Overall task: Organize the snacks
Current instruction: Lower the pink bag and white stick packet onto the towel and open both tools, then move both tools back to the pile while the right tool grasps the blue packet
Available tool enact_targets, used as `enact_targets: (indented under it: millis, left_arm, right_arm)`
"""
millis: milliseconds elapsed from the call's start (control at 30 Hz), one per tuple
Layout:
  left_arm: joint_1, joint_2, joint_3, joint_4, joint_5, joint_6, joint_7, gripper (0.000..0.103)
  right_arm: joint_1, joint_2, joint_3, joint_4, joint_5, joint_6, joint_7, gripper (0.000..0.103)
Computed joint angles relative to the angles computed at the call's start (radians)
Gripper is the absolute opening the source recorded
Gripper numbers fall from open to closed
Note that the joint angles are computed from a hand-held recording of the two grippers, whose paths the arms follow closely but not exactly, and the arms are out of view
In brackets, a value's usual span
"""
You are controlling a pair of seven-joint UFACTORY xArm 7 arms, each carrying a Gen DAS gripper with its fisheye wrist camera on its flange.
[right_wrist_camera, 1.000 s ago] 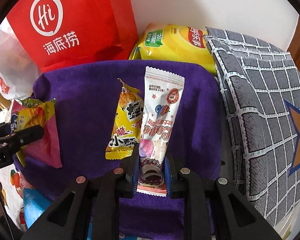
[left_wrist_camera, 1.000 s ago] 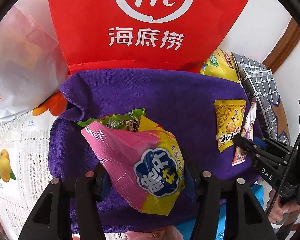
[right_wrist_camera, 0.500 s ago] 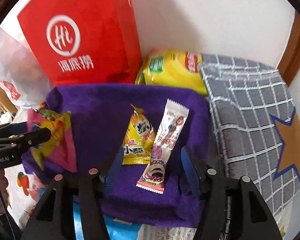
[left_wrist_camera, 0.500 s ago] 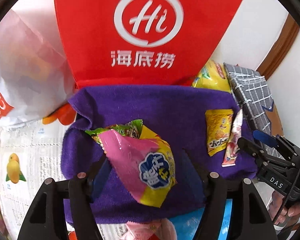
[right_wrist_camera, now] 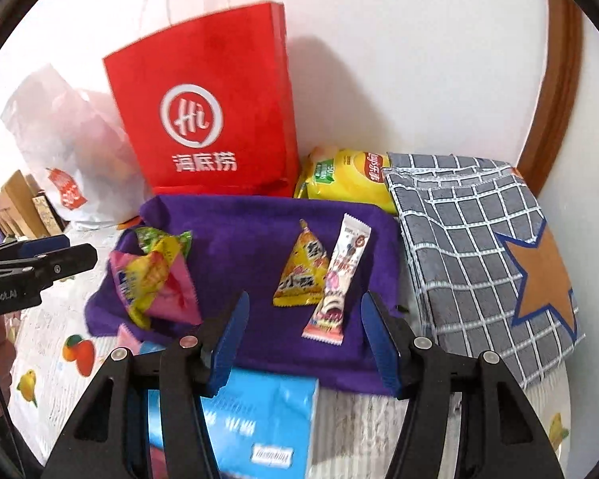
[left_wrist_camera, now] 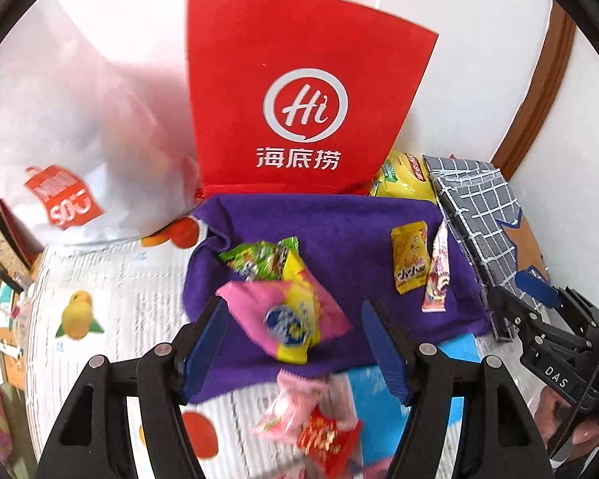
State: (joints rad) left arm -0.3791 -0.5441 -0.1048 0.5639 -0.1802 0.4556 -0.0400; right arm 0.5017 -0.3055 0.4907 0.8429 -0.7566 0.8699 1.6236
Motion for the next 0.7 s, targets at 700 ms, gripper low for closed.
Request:
enact_targets:
  millis: [700]
  left_arm:
    - [0.012,-0.534,0.045,-0.333,0.011,0.220,-0.039,0.068]
  right_arm:
    - [0.236,0.177,0.071,-0.002,0.063,0.022,0.298,0.046]
